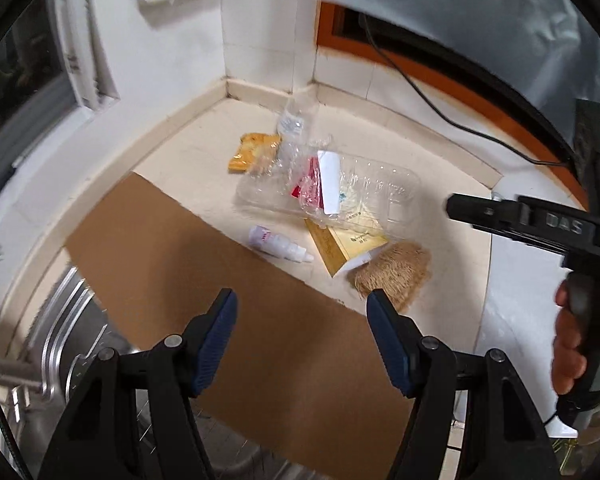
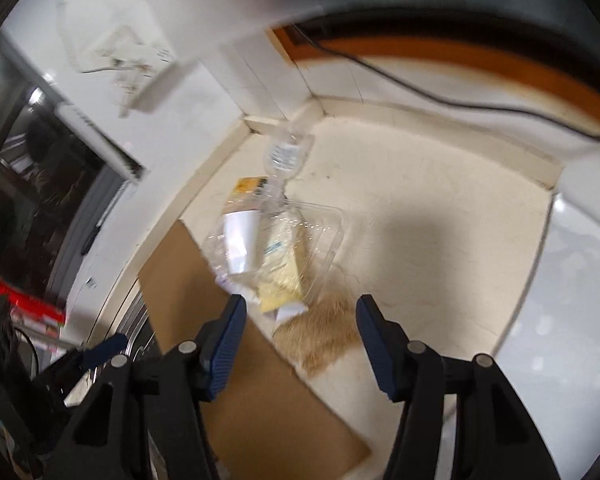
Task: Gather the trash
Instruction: 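Grasp the clear plastic tray with the right gripper, then grasp the tan fibrous pad with the left gripper while the right lifts the tray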
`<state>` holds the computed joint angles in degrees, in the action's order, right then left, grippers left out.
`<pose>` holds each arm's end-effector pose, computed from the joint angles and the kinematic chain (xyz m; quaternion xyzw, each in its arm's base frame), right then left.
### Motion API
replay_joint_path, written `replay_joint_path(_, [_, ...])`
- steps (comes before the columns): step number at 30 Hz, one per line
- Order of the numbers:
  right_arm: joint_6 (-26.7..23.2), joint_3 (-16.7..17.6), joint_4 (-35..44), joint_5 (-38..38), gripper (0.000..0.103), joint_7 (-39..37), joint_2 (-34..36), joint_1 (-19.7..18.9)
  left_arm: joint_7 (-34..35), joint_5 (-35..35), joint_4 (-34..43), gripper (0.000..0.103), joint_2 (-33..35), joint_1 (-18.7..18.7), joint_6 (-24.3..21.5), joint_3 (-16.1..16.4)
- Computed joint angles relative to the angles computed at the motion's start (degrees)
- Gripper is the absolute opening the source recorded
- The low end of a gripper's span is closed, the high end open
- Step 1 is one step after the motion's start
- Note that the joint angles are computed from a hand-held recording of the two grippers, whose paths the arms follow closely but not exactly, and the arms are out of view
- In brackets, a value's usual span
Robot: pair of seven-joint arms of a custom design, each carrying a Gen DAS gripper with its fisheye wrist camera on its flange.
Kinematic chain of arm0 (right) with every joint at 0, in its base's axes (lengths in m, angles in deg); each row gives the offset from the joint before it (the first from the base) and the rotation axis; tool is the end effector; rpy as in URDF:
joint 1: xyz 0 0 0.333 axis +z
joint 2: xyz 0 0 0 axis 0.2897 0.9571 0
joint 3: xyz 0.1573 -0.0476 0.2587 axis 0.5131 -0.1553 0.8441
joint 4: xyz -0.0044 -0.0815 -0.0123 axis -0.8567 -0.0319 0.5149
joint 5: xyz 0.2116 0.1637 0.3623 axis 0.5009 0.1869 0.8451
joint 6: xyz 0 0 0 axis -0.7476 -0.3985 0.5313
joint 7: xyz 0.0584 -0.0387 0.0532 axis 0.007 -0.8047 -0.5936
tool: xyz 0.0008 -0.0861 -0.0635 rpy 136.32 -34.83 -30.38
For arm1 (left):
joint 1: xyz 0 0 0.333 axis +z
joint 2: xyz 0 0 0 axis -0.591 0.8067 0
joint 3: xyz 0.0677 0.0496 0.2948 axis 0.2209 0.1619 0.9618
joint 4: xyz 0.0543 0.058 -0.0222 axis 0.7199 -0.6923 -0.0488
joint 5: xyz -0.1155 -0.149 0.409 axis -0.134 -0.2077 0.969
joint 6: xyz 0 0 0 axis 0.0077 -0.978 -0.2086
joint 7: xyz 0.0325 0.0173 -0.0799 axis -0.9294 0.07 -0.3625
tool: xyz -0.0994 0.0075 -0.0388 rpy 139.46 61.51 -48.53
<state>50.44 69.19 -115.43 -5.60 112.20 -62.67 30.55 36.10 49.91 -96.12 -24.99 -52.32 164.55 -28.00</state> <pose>0.4112 0.0742 0.8634 -0.6209 0.7087 -0.0117 0.3347 0.4017 -0.2916 0.9075 -0.6078 0.7465 -0.2367 0.1315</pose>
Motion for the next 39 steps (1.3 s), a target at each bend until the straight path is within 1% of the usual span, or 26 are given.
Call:
replay_joint_path(3, [1.30,0.00,-0.55,0.42,0.056,0.68,2.06,-0.19,1.04,-0.51,-2.46,0.065,0.16,0.01,2.74,0.32])
replay_joint_path(9, [3.04,-0.77,-2.31,3.83,0.045,1.20,4.75,-0.46,2.63,-0.70,-1.55,0.065,1.97,-0.25,3.30,0.60])
replay_joint_path(12, [3.46,-1.21,-3.27,5.98,0.029,1.04,5.08,-0.48,2.57,-1.01,-0.82,0.065,2.97,-0.32,3.82,0.90])
replay_joint_path(13, [3.79,-1.47,-3.89,7.06,0.022,0.97,4.96,-0.45,2.53,-1.07,-0.37,0.065,3.49,-0.36,4.03,0.98])
replay_joint_path(15, [5.24,-1.57,-5.34,8.30,0.020,1.45,4.00,-0.76,2.50,-1.35,-0.13,0.065,3.92,-0.46,4.50,1.17])
replay_joint_path(18, [7.75,-1.97,-6.63,9.47,0.008,1.79,2.80,-1.07,2.64,-1.02,1.62,0.065,5.65,-0.84,4.46,1.16])
replay_joint_path(22, [12.41,-2.39,-9.30,9.56,0.008,2.98,-0.21,-1.89,2.67,-0.62,4.76,0.065,8.59,-2.10,3.89,1.04])
replay_joint_path(26, [15.54,-2.68,-11.84,7.85,0.008,5.98,-3.67,-3.10,4.05,-0.88,7.12,0.065,10.55,-3.71,3.46,0.99])
replay_joint_path(31, [16.47,-2.55,-14.27,2.88,0.008,8.28,-8.00,-4.14,8.34,-2.81,8.60,0.065,12.10,-5.64,2.27,0.66])
replay_joint_path(34, [16.23,-2.95,-16.35,0.92,0.008,10.04,-11.16,-4.75,10.96,-2.18,9.16,0.065,13.27,-7.12,0.97,0.29])
replay_joint_path(39, [15.04,-3.04,-19.42,-3.21,0.008,12.86,-16.13,-6.34,12.34,-1.09,10.38,0.065,15.76,-9.19,-1.26,0.31])
